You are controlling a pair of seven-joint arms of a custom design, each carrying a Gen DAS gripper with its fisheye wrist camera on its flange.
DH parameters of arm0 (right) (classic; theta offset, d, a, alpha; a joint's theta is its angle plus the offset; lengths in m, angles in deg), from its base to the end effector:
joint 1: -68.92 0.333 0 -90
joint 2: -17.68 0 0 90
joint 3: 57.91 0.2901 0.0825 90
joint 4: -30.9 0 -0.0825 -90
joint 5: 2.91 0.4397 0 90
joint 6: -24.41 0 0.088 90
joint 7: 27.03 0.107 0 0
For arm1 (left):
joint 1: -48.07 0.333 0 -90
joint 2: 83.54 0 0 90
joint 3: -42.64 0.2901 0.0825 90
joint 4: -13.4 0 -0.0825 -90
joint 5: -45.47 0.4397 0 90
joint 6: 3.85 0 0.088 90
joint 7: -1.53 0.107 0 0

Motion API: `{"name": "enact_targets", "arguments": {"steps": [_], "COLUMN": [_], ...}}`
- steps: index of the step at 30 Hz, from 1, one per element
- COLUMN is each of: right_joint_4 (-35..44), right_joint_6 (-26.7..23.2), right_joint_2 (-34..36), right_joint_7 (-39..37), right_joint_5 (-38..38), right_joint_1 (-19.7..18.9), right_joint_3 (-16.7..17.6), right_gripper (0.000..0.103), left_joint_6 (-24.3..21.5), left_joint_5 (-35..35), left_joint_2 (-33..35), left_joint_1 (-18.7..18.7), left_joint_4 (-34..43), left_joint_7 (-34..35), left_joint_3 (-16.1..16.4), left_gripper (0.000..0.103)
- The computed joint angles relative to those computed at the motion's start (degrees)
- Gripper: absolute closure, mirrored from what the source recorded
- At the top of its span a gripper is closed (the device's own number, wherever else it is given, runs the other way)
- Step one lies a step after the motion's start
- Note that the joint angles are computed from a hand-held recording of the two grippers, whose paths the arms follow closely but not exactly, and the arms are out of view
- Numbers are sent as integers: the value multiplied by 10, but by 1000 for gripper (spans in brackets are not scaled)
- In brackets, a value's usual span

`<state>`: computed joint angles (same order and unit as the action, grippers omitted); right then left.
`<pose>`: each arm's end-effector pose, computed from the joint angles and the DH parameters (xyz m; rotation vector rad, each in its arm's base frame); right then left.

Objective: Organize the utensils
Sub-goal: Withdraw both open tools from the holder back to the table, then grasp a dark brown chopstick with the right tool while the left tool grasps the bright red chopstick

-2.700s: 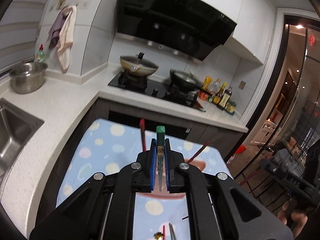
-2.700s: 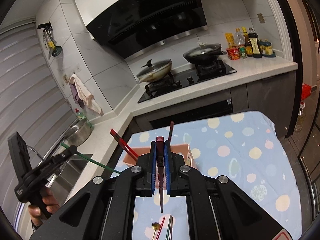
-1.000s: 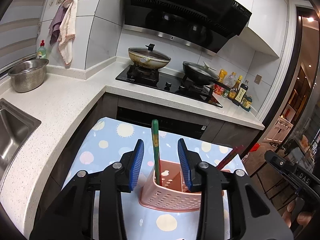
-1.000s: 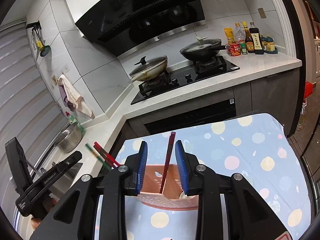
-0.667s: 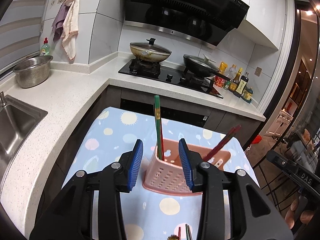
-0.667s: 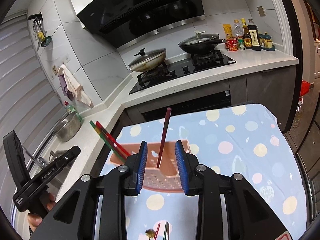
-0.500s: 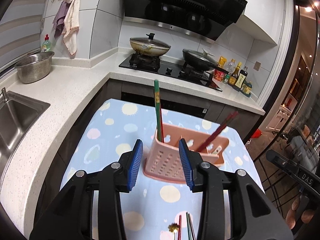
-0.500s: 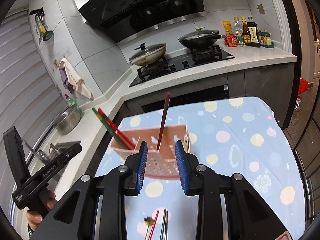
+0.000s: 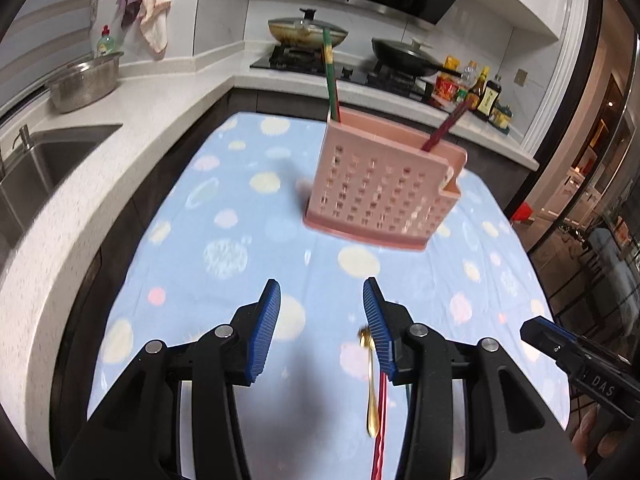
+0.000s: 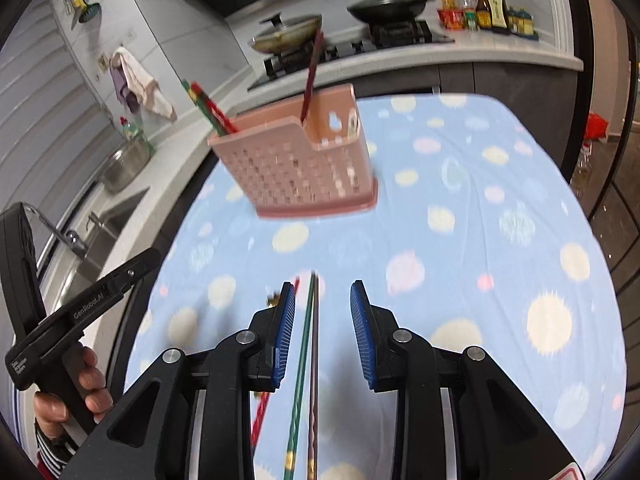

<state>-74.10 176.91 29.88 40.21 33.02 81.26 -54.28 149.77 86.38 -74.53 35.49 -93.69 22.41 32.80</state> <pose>0.6800 0.1747 0.4302 -1.8586 1.5215 -0.1695 0.6313 -0.2776 0.4512 -2.0293 1.5187 -0.8477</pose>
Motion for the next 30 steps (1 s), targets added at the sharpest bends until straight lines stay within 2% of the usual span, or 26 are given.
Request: {"name": "enact_targets", "arguments": {"steps": [4,13,20,30], "right_joint_4": [-59,-150,-180,-187], "right_joint_6": [13,-4,-18,-41], "right_joint_2": [-32,-83,-98,-92], "right_joint_7": [-1,-30,-49,-45], "right_joint_5": [-21,-32,-36,-52], "right_joint_1": [7,18,27,29], "right_joint_3": [-2,1,4,1], "right_gripper": [74,74,75,83], "left_joint_6": [-3,-14,-19,-19], "left_joint_5": [-19,-66,-95,-140], "left_joint_2": [-16,-39,-48,-47], "left_joint_1": [-3,-13,-22,-31], "left_joint_4": [-36,-93,-120,-133], "left_joint_7": [4,27,38,69], "left_joint_3": [-8,-26,-34,-42], "left_gripper": [62,62,62,62]}}
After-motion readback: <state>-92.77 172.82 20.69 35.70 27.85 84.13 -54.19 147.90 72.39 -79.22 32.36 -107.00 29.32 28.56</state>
